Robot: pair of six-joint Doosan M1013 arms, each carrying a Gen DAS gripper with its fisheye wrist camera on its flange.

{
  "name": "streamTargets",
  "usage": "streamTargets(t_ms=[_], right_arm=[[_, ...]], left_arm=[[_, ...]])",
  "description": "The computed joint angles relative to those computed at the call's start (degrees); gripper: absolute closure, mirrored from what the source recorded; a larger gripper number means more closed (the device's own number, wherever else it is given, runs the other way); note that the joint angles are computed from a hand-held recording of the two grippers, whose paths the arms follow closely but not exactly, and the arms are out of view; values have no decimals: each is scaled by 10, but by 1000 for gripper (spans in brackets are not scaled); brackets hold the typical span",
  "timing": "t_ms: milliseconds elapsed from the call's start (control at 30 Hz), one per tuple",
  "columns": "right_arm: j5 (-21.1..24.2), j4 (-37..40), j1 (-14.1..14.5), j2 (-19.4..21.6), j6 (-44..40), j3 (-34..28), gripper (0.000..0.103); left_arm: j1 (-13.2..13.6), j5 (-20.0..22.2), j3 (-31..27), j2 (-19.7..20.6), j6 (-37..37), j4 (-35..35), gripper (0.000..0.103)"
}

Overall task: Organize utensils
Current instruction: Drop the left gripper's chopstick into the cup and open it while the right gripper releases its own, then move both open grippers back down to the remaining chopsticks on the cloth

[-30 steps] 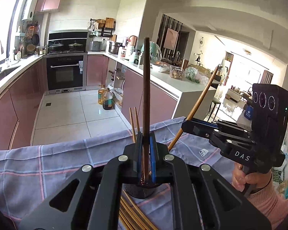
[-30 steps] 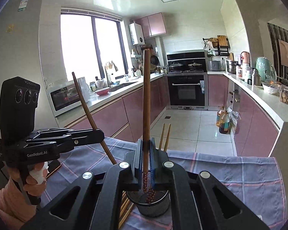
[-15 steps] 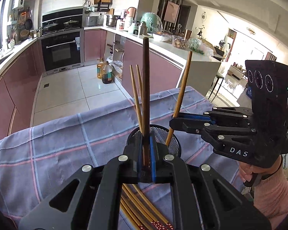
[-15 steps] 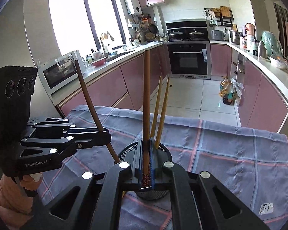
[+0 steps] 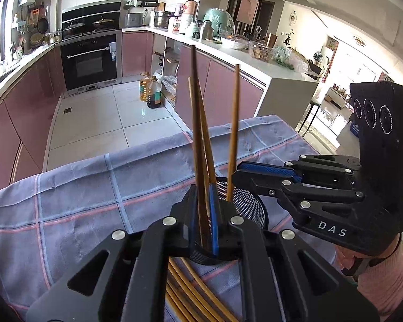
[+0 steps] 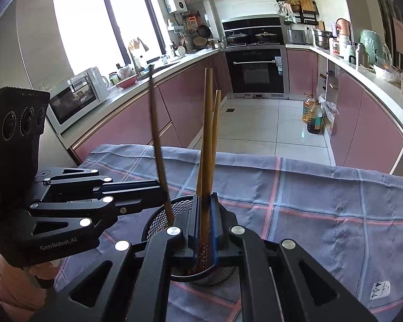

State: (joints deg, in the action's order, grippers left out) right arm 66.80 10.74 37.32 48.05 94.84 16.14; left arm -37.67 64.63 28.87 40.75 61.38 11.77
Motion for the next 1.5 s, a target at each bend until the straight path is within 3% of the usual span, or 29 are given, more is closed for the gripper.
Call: streamTargets(t_ms=[100,267,467,600,733,900,1100,1500], right_arm=[[-3,3,-1,-1,3,4,94],[-42,16,-2,-30,-7,63,93],[-123,30,3,-91,-40,170,85],[-164,56,11,-129,-93,237,73],[-162,74,19,-145,-117,275,66],[-124,70,29,-138,-104,288,66],[-101,58,36,-131,-72,299,66],[-92,29,43,-128,-36,302,66]], left_arm=[[1,-16,22,-11,-12,0,94],[-7,-67,91,-49,-53,42,88],[-27,-149,200,-111,-114,135,74],[-35,-176,259,-145,-153,176,68],[-39,-169,299,-163,-177,181,66],[-42,-139,336,-169,-199,169,66],[-36,-135,369,-171,-203,108,66],[-40,-118,375,-162,-200,95,66]])
